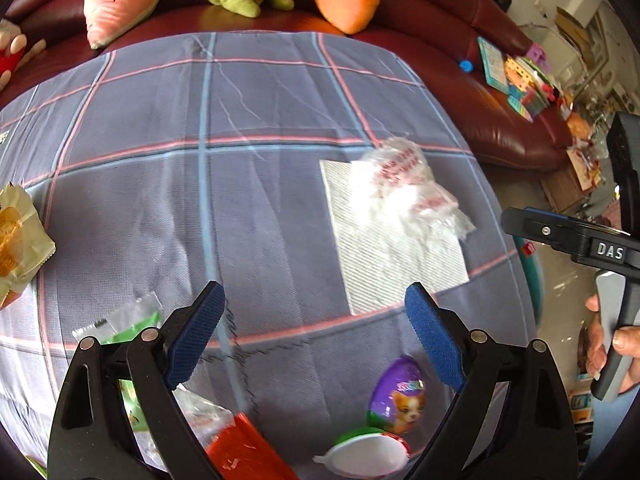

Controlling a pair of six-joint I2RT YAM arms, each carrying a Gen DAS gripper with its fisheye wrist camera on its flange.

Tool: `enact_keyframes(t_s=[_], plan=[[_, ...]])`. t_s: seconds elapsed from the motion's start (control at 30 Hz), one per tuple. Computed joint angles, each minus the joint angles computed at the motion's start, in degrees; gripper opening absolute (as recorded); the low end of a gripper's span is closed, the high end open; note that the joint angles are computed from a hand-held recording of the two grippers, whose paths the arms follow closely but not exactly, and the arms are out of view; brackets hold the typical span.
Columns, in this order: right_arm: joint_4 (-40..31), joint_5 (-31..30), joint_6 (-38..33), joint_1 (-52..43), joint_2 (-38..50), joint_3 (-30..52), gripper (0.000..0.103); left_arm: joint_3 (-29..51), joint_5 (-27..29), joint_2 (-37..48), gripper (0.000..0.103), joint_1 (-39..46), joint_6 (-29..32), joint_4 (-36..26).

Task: Collect trash
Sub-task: 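Move both tools back over the table toward the plastic bag and tissue, then grasp the clear plastic bag with red print with the right tool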

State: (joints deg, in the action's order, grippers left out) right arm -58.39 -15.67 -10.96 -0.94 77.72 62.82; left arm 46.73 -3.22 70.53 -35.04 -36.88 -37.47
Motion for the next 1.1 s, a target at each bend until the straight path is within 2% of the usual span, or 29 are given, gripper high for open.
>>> enact_keyframes(t_s=[0.23,0.57,0.63,0.67,0.77,0.9,0.97,1.1], plan=[[6.4,2.7,4.5,7.2,8.5,0.8,0.081,-2.1,3.7,1.5,0.092,4.5,2.6,2.8],[10.3,3.8,5.6,11.1,12.4,0.9,0.080,-1.1,4.6,4.6,0.092,6.4,5.0,4.1],[10.7,3.7,5.5,11.3,12.6,0.6,0.072,-0.5,4.7,5.2,0.092,6.7,5.4,4.2],[10.6,3.2,5.3,11.1,13.0,0.7,0.062,-0.3,4.7,5.5,0.092,6.9,5.5,4.2],[11.2,2.6,5.3,10.9,13.1,0.1,0.060,0.2,4.7,6.4,0.092,6.9,5.6,4.5],[12.3,3.0,5.4,11.0,11.2,-1.3,0.046,0.5,4.5,7.2,0.092,6.4,5.0,4.6],[12.3,2.5,5.5,10.5,9.9,-1.8,0.042,0.5,4.2,7.4,0.092,6.0,4.4,4.4],[10.9,-0.4,5.2,7.5,6.2,-2.5,0.041,1.3,3.6,8.0,0.092,4.7,3.5,3.9]])
